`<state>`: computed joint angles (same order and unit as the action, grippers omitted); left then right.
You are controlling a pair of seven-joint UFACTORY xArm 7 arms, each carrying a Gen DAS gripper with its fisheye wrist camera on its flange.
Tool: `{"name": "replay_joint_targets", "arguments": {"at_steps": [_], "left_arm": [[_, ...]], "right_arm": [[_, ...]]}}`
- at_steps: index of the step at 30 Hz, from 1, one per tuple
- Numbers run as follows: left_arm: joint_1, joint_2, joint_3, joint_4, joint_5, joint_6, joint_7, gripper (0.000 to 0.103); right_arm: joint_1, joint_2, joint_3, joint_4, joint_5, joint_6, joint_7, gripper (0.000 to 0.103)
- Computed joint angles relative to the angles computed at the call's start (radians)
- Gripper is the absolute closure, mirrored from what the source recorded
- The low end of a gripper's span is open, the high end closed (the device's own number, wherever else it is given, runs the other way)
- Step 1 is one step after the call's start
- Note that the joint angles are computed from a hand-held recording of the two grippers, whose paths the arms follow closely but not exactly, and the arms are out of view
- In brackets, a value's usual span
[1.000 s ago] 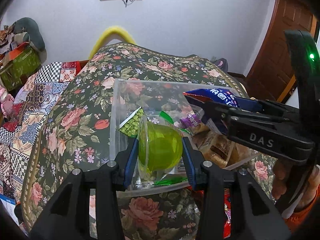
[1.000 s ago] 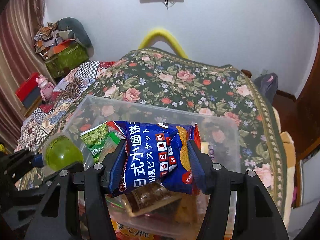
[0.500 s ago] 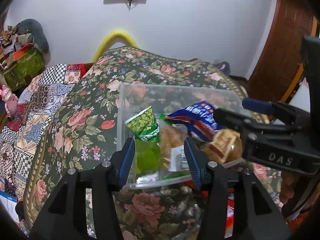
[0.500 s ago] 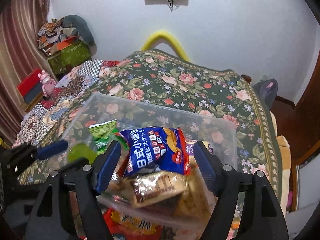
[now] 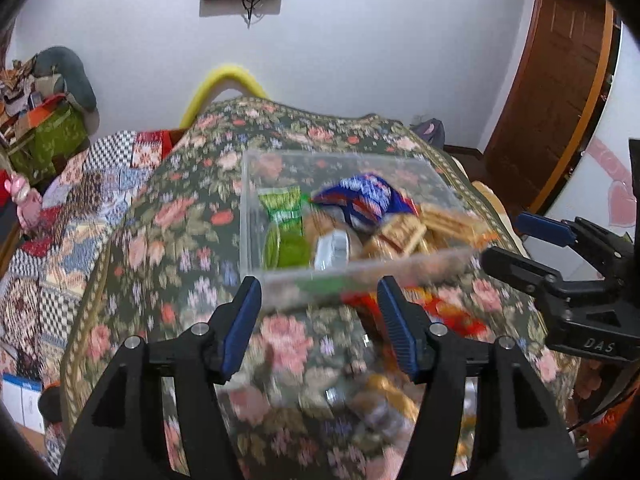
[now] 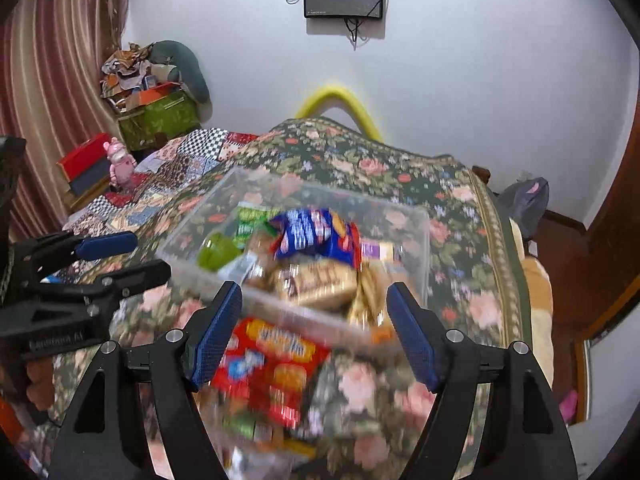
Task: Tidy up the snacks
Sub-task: 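Grasp the gold-striped biscuit pack with left tool while right tool grasps white chip bag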
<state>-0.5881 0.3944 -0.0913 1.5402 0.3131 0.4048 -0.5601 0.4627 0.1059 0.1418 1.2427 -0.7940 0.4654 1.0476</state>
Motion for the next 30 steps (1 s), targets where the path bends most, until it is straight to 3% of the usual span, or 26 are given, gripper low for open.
{"name": "replay_joint_targets", "arguments": {"at_steps": [8, 16, 20, 23, 30], "left_arm": [[0.001, -0.083, -0.049, -0.163, -0.034, -0.012, -0.009, 0.04], [-0.031, -0.033, -0.088, -0.164, -0.079, 0.014, 0.013, 0.032], [-0.069, 0.0, -0.066, -0.143, -0.054, 0.044, 0.0, 0.032], [-0.069, -0.012, -0.061, -0.179, -0.05, 0.008, -0.008, 0.027], [-0.033, -0.088, -0.055, -0.292, -0.045, -0.035, -0.005, 0.023]], "right_arm": [[-0.021, -0.111, 0.043, -0.186, 0.006, -0.012, 0.09, 0.031], [-0.05, -0.178, 0.099, -0.313, 0.053, -0.03, 0.126, 0.031], [-0.056, -0.167, 0.111, -0.332, 0.081, -0.049, 0.126, 0.031], [-0.051, -0.146, 0.112, -0.333, 0.094, -0.066, 0.124, 0.031], [-0.017, -0.075, 0.091, -0.296, 0.127, -0.094, 0.098, 0.031]]}}
